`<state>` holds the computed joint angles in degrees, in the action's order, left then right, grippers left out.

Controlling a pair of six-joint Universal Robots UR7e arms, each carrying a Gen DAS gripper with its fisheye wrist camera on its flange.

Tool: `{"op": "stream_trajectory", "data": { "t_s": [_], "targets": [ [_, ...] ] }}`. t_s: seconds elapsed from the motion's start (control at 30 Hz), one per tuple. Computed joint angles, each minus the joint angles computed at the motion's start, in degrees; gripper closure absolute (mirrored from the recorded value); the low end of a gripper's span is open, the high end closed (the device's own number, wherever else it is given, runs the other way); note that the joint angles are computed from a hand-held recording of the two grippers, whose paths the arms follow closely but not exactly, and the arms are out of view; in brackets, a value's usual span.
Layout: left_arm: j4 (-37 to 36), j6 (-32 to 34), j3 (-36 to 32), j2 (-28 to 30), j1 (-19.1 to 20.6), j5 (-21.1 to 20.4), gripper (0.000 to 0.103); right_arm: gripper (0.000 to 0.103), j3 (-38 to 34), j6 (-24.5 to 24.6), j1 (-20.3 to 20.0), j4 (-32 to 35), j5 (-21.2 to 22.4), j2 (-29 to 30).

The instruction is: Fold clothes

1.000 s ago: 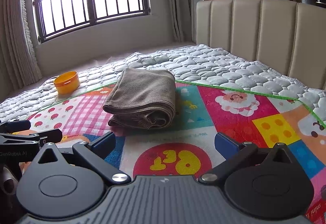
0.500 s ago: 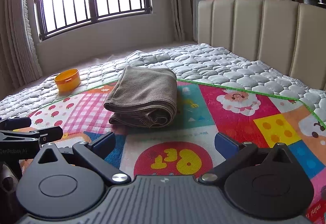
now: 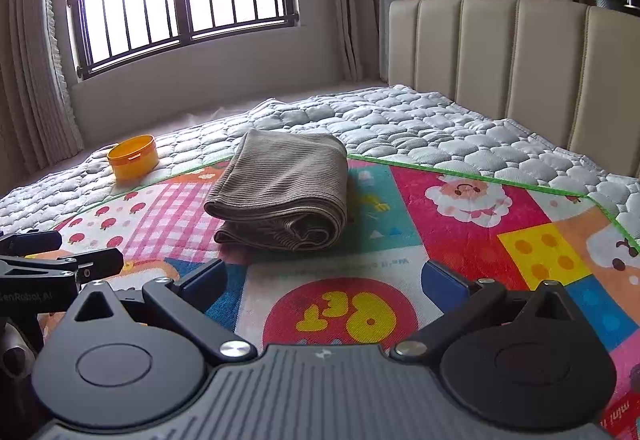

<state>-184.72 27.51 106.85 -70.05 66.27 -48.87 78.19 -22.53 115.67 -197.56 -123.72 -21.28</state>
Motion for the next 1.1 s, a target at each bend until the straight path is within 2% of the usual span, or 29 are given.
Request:
{"op": "stream_trajectory", "data": {
  "t_s": [1.1],
  "targets": [
    [-0.1, -0.8, 0.2, -0.3, 0.0, 0.1, 0.0, 0.0, -0.1, -0.8, 0.1, 0.8, -0.4, 0.1]
  ]
}}
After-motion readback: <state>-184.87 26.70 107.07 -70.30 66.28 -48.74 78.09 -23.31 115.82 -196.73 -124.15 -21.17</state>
